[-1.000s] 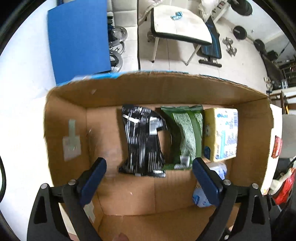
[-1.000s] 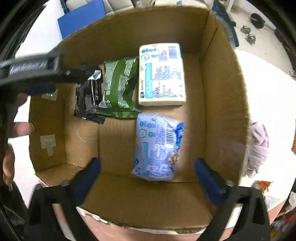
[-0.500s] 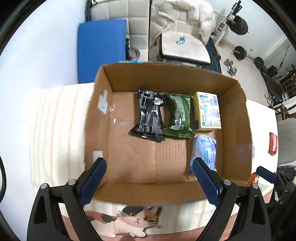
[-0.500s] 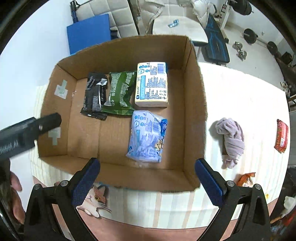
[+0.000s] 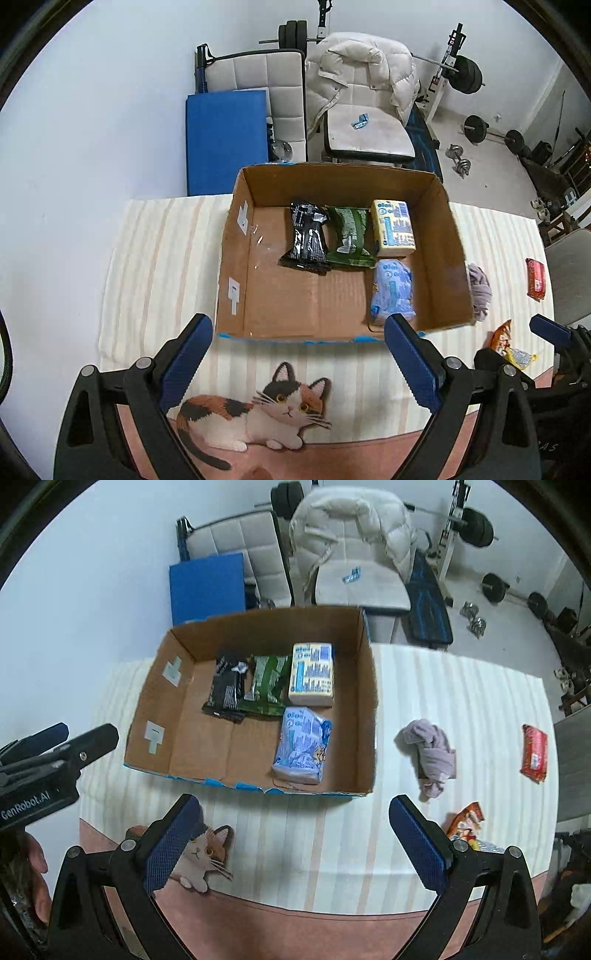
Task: Organize soft objects
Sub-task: 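Withdraw both tools from the box toward the cloth and red bag, then grasp the lilac cloth with the left tool while the right tool grasps the red snack bag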
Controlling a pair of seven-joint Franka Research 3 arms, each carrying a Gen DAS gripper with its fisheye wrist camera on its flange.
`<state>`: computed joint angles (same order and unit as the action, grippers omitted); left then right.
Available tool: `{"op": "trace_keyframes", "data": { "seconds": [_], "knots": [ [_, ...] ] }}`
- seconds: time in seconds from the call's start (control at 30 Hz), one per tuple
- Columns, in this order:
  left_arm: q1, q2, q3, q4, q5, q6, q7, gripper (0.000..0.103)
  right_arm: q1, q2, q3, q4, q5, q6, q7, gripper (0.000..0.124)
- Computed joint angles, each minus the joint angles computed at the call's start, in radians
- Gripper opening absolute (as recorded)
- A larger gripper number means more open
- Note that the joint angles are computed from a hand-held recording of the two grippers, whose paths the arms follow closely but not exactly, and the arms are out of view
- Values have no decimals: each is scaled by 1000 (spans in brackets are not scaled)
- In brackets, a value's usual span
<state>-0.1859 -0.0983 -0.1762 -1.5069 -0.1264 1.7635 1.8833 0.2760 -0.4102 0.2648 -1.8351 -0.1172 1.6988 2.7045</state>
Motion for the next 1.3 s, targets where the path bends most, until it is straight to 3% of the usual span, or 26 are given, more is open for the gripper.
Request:
{"op": "trace_keyframes", "data": {
  "seconds": [0.33,0.47,0.6,0.73,0.9,1.0,1.2,1.3],
  "knots": [
    [-55,-30,-41,84,-13,-59,-81,95,-36,-183,-23,-83,46,33,-5,103],
    [-121,-1,-89,135,-48,-86,-132,95,-98,-343,-59,-158,59,-46,-32,103],
    [-209,129,-153,245,-106,-171,-214,95,-181,-512,-118,-237,32,-181,-81,103],
    [-339,336,-211,391,1,-252,-347,91,-267,-666,-217,-341,-20,-299,-161,103],
    [-485,559,-194,548,109,-350,-469,87,-365,-794,-362,-482,-86,-358,-279,103],
    [-534,667,-183,633,135,-413,-526,87,-423,-833,-479,-568,-105,-345,-340,103],
    [-603,823,-141,791,171,-516,-587,87,-509,-791,-615,-689,-99,-256,-425,102],
    [-611,864,-127,820,165,-542,-614,87,-540,-747,-650,-738,-78,-202,-459,99]
  ]
}}
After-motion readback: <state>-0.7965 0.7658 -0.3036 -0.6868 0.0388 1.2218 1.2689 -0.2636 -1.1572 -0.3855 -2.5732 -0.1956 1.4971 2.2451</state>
